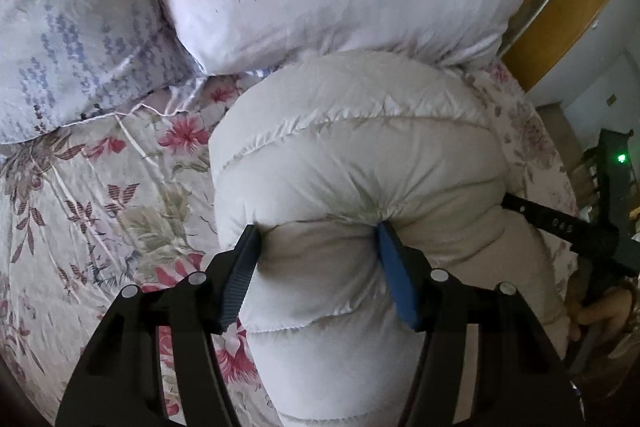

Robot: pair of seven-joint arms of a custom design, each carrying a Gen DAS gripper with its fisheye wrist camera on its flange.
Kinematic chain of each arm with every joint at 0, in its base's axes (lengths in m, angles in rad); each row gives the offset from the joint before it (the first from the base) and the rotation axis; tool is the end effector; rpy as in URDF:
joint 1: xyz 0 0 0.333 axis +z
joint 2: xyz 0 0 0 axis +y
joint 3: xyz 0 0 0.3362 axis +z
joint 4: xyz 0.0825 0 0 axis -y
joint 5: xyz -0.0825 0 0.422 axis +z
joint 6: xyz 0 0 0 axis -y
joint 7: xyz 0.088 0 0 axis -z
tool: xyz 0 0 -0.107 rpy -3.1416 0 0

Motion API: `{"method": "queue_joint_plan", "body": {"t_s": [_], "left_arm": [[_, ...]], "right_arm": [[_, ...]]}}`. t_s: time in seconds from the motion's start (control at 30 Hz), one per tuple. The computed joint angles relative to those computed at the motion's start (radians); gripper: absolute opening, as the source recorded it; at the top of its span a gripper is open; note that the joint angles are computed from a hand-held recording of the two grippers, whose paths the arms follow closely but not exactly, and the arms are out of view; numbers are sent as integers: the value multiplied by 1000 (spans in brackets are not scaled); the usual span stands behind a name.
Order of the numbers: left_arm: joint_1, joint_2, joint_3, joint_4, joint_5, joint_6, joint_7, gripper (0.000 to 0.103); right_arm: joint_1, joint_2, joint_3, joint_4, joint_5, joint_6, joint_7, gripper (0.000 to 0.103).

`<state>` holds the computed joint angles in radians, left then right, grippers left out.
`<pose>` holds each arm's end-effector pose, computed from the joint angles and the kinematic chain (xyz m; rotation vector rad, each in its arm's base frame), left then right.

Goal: Fold large clothes

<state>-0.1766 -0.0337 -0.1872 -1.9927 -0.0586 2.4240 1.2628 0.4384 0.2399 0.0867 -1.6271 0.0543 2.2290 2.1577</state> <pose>0.5786 -0.2218 0.5319 -2.0333 2.0788 -0.6463 0.6144 0.3513 0.5274 -1.8670 2.0501 -0.0222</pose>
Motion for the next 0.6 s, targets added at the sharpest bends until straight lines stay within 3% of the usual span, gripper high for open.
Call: {"method": "queue_joint_plan", "body": {"t_s": [0.27, 0.33, 0.43, 0.6], "left_arm": [[-2, 62, -11, 68, 67, -66, -22, 66], [1, 30, -9, 40, 54, -37, -21, 66], [-1, -46, -1, -22, 15, -3, 9, 66], [-25, -176, 17, -126, -27, -2, 64, 66]], "right_arm": [[-13, 30, -3, 33, 26, -35, -36, 18], [-20, 4, -4, 18, 45, -36, -36, 38], [-50, -93, 7, -77, 149, 23, -76, 59], [-68, -237, 27, -221, 324, 84, -180, 63]]}}
